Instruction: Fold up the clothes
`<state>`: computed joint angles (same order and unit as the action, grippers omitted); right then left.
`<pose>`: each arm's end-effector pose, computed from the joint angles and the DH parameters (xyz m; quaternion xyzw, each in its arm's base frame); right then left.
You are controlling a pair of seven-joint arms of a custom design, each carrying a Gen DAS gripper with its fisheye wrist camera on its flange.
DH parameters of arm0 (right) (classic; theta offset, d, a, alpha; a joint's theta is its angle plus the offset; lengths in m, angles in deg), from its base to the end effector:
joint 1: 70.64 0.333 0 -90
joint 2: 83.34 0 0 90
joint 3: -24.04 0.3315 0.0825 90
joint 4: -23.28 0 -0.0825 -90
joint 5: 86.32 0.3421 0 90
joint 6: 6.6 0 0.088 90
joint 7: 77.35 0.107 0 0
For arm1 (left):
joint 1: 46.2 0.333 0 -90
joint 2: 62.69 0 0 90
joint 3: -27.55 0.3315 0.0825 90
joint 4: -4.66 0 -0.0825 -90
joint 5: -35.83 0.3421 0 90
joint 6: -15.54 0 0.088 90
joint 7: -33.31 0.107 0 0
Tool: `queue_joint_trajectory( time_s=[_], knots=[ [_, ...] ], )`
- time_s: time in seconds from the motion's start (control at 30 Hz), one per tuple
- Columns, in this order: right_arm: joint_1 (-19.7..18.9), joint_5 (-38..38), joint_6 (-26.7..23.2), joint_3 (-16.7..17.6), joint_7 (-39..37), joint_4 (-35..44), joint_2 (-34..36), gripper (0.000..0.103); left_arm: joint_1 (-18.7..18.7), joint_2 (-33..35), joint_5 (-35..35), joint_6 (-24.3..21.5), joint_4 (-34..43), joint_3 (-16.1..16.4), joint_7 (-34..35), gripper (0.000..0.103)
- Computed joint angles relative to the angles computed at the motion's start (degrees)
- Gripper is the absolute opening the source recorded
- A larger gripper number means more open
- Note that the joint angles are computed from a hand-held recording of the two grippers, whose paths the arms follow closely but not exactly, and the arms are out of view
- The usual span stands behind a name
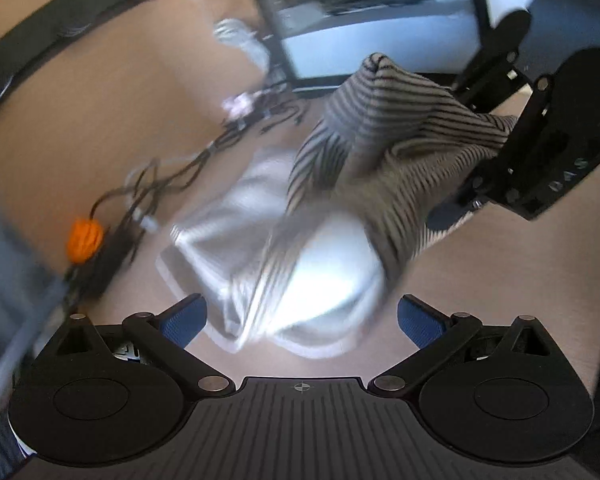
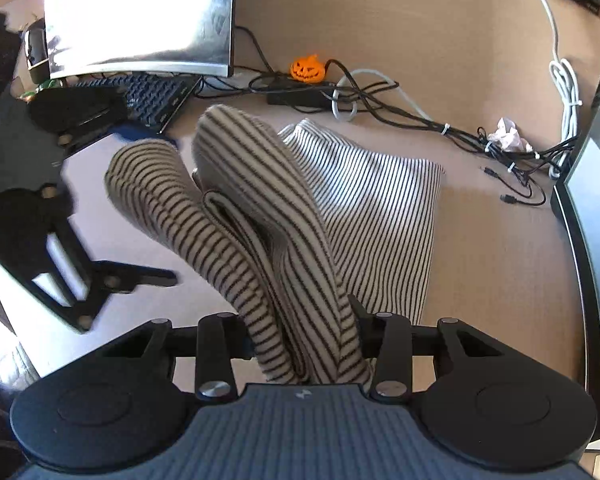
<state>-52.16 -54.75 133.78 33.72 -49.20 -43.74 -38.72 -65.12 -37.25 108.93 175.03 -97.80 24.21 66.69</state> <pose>0.6979 0.3209 0.4150 -0.9122 0.1951 -0.0834 0.3505 0.5863 -0.2812 0.3832 -0.4670 0.7833 -0.1896 0.3638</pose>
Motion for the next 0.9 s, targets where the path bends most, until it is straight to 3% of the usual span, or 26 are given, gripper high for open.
queue_joint_trajectory(
  time_s=[0.1, 0.2, 0.27, 0.33, 0.37, 0.43, 0.47, 0.6, 0.77, 0.87, 0.9],
  knots=[
    [-0.5, -0.4, -0.6, 0.1, -2.0, 0.2, 0.2, 0.041, 1.3, 4.4, -2.9, 1.6, 5.3, -0.9, 7.7, 0.103],
    [-0.7, -0.7, -0.6, -0.1, -3.3, 0.6, 0.3, 0.041, 3.7, 7.6, -11.3, 3.7, 8.4, -3.3, 18.2, 0.103],
    [-1.0, -0.4, -0.5, 0.1, -4.0, 0.7, 0.4, 0.041, 3.9, 8.3, -13.9, 6.0, 8.6, -3.4, 20.5, 0.103],
    [-1.5, 0.2, 0.7, 0.4, -5.5, -0.7, -0.3, 0.041, 3.0, 8.7, -15.1, 8.2, 8.6, -2.4, 21.0, 0.097],
    [-1.6, 0.4, 1.9, 0.4, -6.4, -2.0, -0.9, 0.041, 2.5, 8.9, -15.9, 8.7, 8.6, -2.0, 21.5, 0.078],
    [-1.7, 0.7, 4.8, 0.1, -8.1, -5.7, -2.8, 0.043, 2.0, 9.5, -17.9, 9.1, 8.8, -1.7, 22.9, 0.067],
    [-2.0, 1.0, 6.3, 0.0, -9.1, -7.8, -3.9, 0.045, 1.7, 9.7, -18.8, 9.4, 8.9, -1.6, 23.3, 0.065],
    [-5.8, 5.7, 14.2, 2.1, -17.8, -18.4, -9.5, 0.077, 1.9, 9.4, -22.8, 11.4, 8.0, -1.1, 20.8, 0.061],
    [-6.2, 7.3, 24.2, 1.6, -24.2, -22.6, -9.2, 0.078, 7.5, 8.6, -33.8, 15.0, 5.4, -6.2, 19.3, 0.057],
    [-9.2, 9.8, 28.8, 8.0, -32.8, -20.2, -5.8, 0.077, 10.7, 8.2, -38.9, 16.9, 3.9, -9.1, 19.4, 0.057],
    [-10.2, 10.8, 29.1, 10.2, -35.5, -18.8, -4.5, 0.07, 11.0, 7.8, -39.8, 17.4, 3.2, -9.3, 19.0, 0.057]
  ],
)
